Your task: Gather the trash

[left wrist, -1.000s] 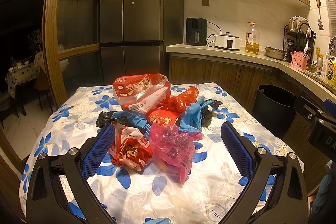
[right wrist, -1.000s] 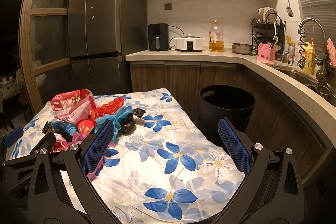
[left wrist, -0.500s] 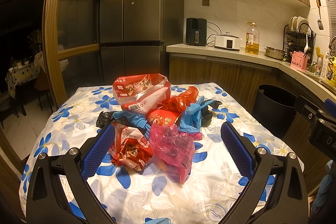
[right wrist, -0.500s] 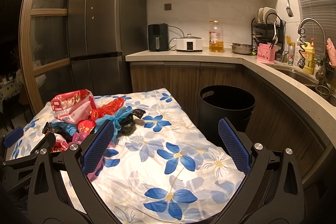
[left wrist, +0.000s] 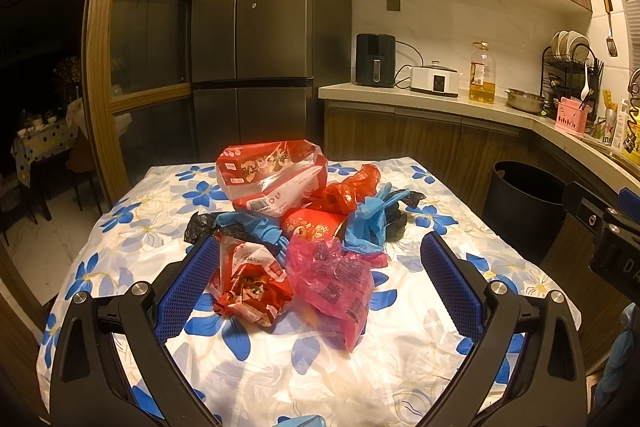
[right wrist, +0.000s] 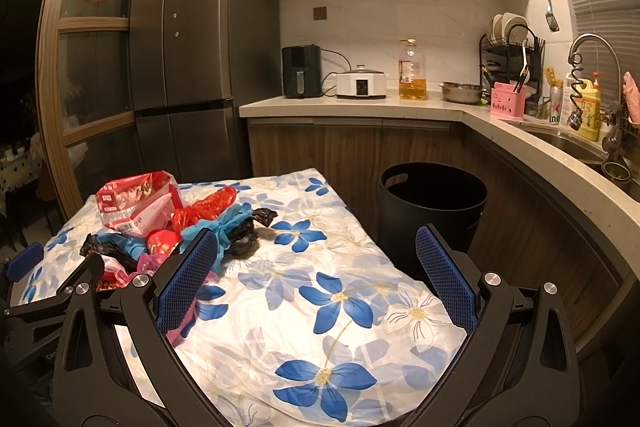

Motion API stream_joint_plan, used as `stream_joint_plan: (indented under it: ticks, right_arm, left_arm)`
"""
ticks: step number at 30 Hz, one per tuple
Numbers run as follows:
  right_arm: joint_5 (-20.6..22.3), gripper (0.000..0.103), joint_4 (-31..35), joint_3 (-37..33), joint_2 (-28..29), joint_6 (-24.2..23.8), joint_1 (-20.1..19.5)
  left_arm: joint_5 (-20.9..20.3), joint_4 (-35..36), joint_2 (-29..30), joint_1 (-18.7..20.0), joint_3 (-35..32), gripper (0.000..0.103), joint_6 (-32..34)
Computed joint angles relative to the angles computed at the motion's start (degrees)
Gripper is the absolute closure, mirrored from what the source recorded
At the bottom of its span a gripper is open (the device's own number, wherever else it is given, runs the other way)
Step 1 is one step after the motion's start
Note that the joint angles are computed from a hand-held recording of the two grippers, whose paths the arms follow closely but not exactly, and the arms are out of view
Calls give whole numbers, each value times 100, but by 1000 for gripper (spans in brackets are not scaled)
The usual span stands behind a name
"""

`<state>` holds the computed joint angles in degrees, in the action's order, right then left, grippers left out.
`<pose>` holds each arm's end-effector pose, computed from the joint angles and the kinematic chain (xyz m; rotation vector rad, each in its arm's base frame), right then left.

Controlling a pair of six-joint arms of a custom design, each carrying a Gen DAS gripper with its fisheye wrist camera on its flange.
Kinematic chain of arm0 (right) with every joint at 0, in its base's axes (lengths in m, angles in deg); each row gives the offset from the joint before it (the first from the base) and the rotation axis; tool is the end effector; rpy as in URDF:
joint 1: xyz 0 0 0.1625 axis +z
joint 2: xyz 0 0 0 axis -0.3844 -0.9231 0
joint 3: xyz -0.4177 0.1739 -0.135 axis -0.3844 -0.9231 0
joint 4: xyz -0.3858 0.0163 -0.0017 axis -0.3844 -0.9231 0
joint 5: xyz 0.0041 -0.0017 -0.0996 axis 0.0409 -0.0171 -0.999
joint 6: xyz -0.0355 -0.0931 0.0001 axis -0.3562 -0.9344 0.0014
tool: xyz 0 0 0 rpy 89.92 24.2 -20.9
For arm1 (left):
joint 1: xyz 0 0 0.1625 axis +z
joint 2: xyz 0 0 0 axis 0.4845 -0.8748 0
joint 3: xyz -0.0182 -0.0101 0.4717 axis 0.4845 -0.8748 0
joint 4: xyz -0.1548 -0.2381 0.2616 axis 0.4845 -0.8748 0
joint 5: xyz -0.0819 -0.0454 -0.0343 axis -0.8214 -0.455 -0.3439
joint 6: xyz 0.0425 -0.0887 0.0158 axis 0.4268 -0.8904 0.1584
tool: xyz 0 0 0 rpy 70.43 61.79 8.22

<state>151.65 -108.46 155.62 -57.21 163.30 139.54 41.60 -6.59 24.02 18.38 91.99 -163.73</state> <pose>0.2079 -0.3053 0.0191 0.0560 -1.7129 1.4981 -0.0815 -0.3772 0.1184 0.9429 2.1917 -1.2354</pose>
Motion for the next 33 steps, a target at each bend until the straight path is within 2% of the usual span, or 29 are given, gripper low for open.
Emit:
stream_joint_plan:
  ticks: [10, 24, 28, 33]
  right_arm:
    - [-264, 5, 272, -59, 32, 235, -259]
    - [-998, 5, 889, -250, 291, 711, -822]
    - [-1455, 5, 1435, -426, 414, 1042, -1067]
    - [-2366, 5, 2150, -698, 637, 1337, -1360]
  left_arm:
    - [110, -52, 30, 286, -102, 6, 103]
    - [622, -542, 211, 1256, -152, 6, 362]
    - [684, -675, 204, 1483, -178, 6, 323]
    - [653, -1012, 147, 1694, -141, 8, 450]
